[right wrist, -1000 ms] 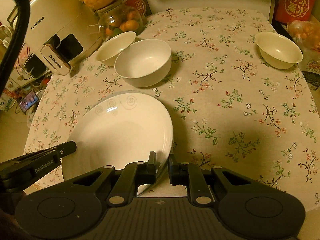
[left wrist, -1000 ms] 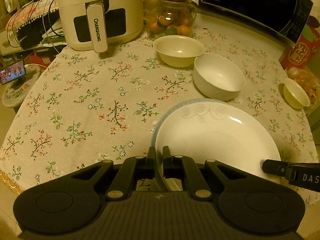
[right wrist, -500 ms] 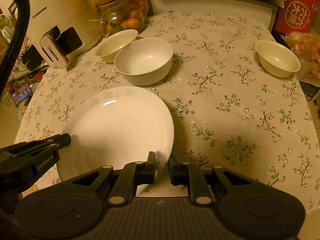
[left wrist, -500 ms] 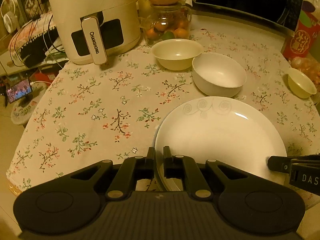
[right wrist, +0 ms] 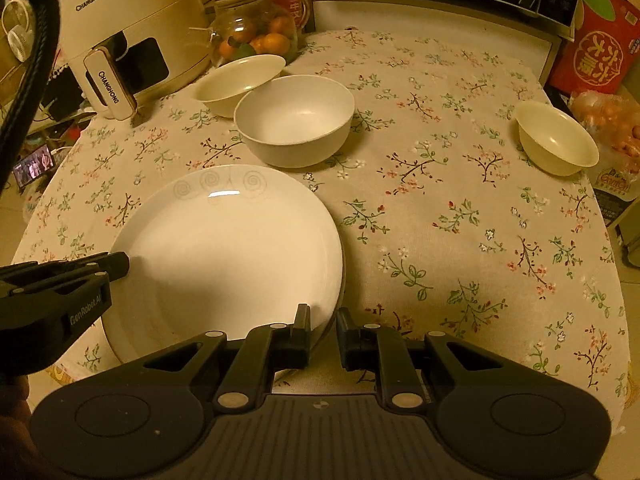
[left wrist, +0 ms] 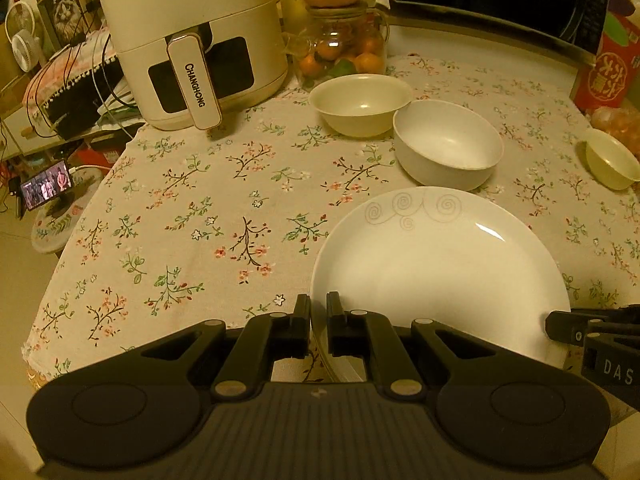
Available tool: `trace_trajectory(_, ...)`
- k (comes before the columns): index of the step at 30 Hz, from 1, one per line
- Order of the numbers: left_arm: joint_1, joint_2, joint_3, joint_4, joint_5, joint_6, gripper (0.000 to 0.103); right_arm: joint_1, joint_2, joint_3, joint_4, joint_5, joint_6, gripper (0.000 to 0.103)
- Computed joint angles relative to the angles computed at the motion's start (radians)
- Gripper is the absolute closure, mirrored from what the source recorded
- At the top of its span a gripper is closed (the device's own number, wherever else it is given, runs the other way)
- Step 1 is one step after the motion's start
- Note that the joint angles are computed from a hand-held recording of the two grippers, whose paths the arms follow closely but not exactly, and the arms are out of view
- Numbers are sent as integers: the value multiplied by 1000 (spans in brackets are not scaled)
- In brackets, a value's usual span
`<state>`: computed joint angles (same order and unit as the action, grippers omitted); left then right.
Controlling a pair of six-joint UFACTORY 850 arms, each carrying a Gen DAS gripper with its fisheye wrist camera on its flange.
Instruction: Organize plates and bowls
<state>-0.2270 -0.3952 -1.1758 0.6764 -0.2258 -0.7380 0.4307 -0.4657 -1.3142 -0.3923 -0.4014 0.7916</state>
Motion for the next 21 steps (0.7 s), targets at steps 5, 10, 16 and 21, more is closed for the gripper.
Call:
trace_trajectory(5, 1, 0, -2, -41, -1, 31, 96, 5, -4, -6, -7, -10, 2, 87)
trace_trajectory(10, 13, -4, -14, -235, -6, 197, 91, 1, -7, -14, 41, -11, -57, 81)
trace_trajectory(16, 28, -7, -29, -355, -15, 275, 86, -17, 6, -4, 110, 18, -106, 73)
trace_trajectory(21, 37, -6, -39, -414, -18, 302, 83, -25, 11, -2, 126, 29, -110, 71)
